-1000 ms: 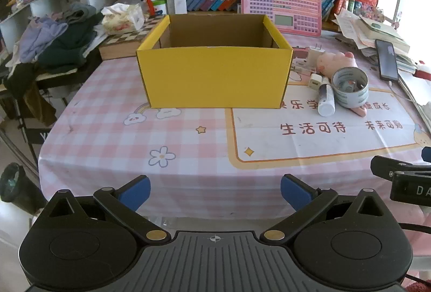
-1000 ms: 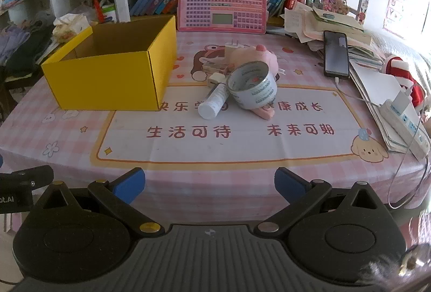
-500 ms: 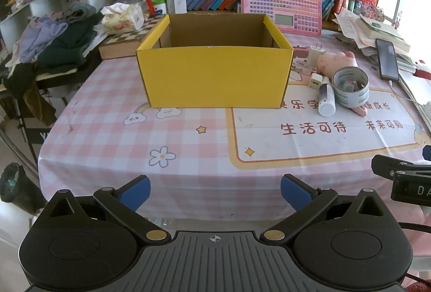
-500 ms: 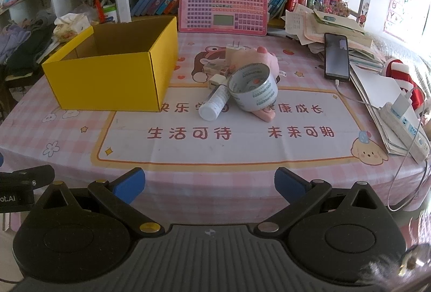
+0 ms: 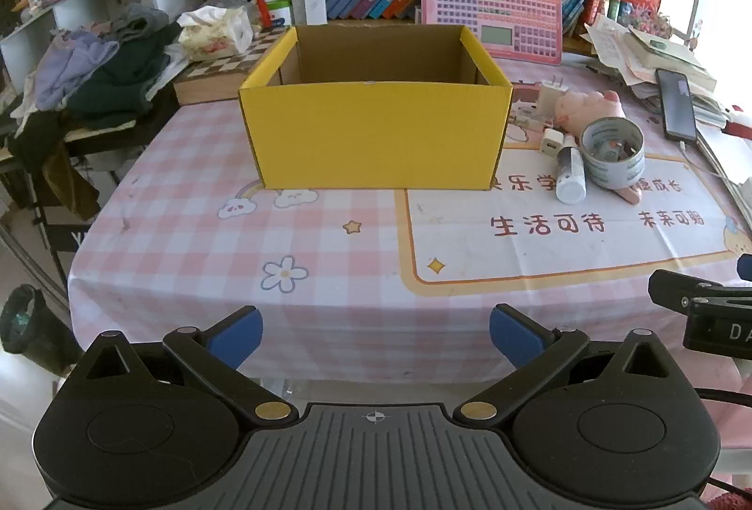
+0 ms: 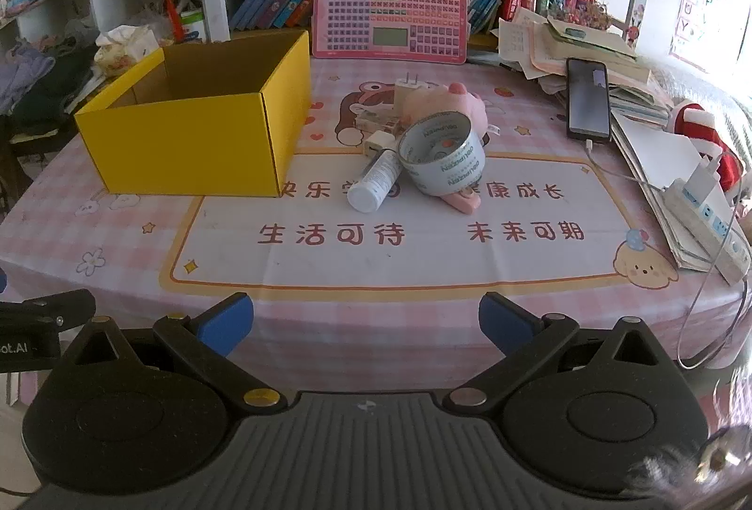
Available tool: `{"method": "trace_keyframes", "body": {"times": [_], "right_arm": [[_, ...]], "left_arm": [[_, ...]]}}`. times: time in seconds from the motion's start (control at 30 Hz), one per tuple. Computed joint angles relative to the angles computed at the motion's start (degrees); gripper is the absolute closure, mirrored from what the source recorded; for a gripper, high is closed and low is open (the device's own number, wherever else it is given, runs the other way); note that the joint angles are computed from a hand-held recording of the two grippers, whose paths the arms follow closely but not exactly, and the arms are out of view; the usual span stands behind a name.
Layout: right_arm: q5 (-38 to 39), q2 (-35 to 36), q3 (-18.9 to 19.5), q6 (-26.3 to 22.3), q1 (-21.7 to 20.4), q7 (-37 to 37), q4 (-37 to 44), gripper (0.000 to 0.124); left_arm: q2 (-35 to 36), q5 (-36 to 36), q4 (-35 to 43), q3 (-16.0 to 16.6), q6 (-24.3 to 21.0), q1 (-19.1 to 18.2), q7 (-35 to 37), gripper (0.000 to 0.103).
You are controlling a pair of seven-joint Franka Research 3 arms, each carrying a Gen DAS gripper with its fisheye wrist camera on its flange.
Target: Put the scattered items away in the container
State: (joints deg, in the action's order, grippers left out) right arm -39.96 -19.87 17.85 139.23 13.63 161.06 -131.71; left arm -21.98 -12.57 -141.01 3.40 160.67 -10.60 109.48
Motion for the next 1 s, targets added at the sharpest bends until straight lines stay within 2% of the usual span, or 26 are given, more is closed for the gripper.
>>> {"method": "trace_keyframes", "body": {"times": [0.47,0.77,1.0], "right_arm": [[-0.04,-0.53,0.19,1.23,-0.40,-0.51,-0.51,0.021],[-0.20,-0.22,0.33,0.85,-0.34,-0.34,-0.18,0.021],[-0.40,-0.60,0.53,-0.34,-0.37,2.23,-0.21,0.021]], "left_arm": [[0.05,-1.22,0.16,0.45,-0.59,-0.66,1.30,0.000],[0.27,-1.14,0.37,-0.14,-1.02,0.30,0.72,0.000],[0.03,-3.40,0.25,1.09,-1.14,-0.98,3.21,0.000]]}}
